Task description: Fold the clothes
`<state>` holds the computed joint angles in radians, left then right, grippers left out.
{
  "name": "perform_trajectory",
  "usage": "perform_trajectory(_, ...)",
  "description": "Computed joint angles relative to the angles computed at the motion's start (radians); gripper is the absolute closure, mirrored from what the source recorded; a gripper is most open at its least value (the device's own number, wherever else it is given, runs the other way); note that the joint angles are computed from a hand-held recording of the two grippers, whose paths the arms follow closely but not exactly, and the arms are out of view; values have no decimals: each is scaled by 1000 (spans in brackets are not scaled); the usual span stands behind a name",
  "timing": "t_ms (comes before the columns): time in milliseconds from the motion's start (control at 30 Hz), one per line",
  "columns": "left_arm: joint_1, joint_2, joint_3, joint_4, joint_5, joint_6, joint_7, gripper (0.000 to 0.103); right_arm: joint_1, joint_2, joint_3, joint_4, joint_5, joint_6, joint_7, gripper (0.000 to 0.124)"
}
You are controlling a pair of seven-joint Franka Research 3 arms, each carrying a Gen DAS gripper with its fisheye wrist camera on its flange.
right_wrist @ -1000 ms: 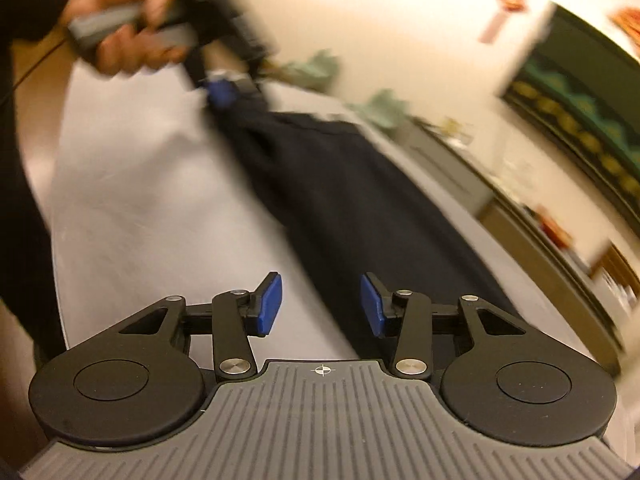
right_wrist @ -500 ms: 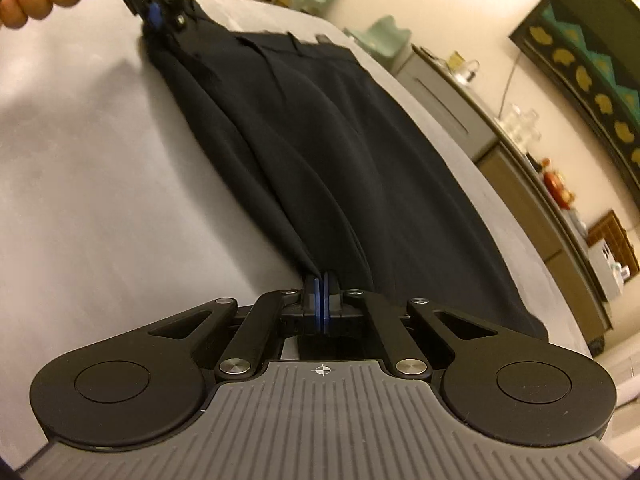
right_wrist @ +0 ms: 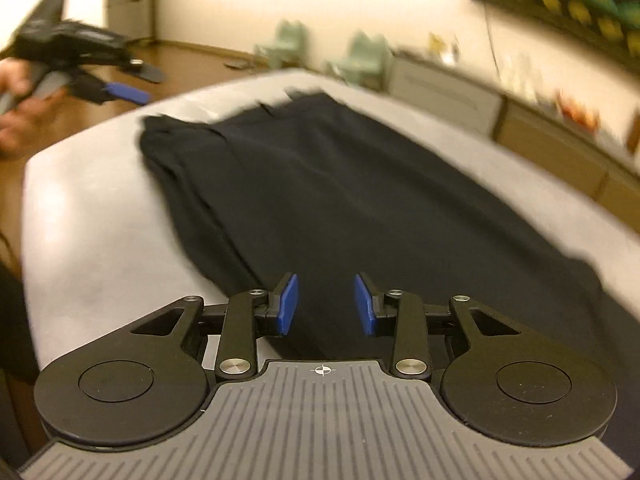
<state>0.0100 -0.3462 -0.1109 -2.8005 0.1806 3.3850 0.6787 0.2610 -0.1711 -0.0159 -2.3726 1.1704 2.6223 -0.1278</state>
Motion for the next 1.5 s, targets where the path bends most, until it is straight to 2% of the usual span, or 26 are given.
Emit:
perform_trajectory(67,-103,58,97,54,38,-52,13,49,-7,46,11,29,-64,-3,94,87)
perform_trajectory(100,-128,76,117,77,57,-98,16,49,-14,51,13,31,-119,-32,130,88)
perform_trajectory(133,-118,92,102,100,85,-151,5,49,-21,53,12,31,-165,-63,153,90)
perform_trajectory(167,-73,96,55,113,97,-199,1,52,-27,39,7,18,-188,-96,143,90)
perform_trajectory(200,5,96,-27,121,93,-242,3,62,-33,26,0,7,-212,-131,134,86)
perform_trajectory(233,57,97,-76,132,128,-288,-22,69,-43,14,-10,3,-238,-171,133,85)
perform_trajectory(267,74,88,-91,128,139,-297,-39,73,-54,4,-21,4,-260,-213,134,86)
perform_trajectory(300,70,77,-84,118,140,-292,-51,72,-69,4,-39,19,-267,-267,145,89)
perform_trajectory(333,89,60,-103,110,157,-286,-77,71,-88,7,-60,41,-257,-320,152,89)
perform_trajectory(400,130,32,-153,97,198,-221,-124,57,-126,22,-88,74,-196,-344,171,80)
perform_trajectory(467,70,50,-112,94,198,-104,-93,53,-169,50,-105,108,-134,-303,215,73)
perform_trajectory(500,18,72,-75,110,197,-87,-66,50,-189,69,-110,127,-111,-268,249,72)
perform_trajectory(533,-47,98,-26,132,201,-86,-40,50,-209,93,-109,147,-110,-223,291,72)
perform_trajectory(600,-82,143,-19,183,183,-175,-4,50,-239,145,-105,180,-100,-113,345,72)
perform_trajectory(667,-81,190,-44,242,170,-278,20,51,-277,197,-110,213,-118,-29,405,71)
perform_trajectory(767,-33,206,-93,272,244,-368,-41,51,-332,275,-117,276,-203,55,563,69)
perform_trajectory(833,-8,202,-110,278,322,-408,-96,52,-382,327,-121,339,-208,62,599,64)
perform_trajectory(933,-5,195,-108,289,377,-449,-155,52,-446,406,-120,444,-223,95,659,63)
perform_trajectory(1000,3,190,-112,297,422,-439,-216,52,-503,463,-108,536,-172,115,678,50)
perform_trajectory(1100,45,196,-144,325,564,-409,-379,51,-519,582,-102,674,-205,208,805,43)
perform_trajectory(1200,35,246,-132,402,645,-422,-427,51,-539,687,-100,808,-276,181,922,43)
perform_trajectory(1267,25,299,-117,487,737,-469,-434,48,-562,730,-79,869,-312,159,941,42)
perform_trajectory(1333,9,340,-95,565,842,-534,-449,34,-581,788,-64,955,-360,123,971,41)
perform_trajectory(1400,-3,389,-60,635,803,-617,-416,31,-591,829,-55,1023,-410,99,1013,40)
perform_trajectory(1433,-3,419,-38,666,774,-631,-406,31,-596,849,-50,1057,-433,87,1034,40)
perform_trajectory(1500,8,481,2,717,680,-589,-359,31,-605,893,-38,1130,-479,60,1075,38)
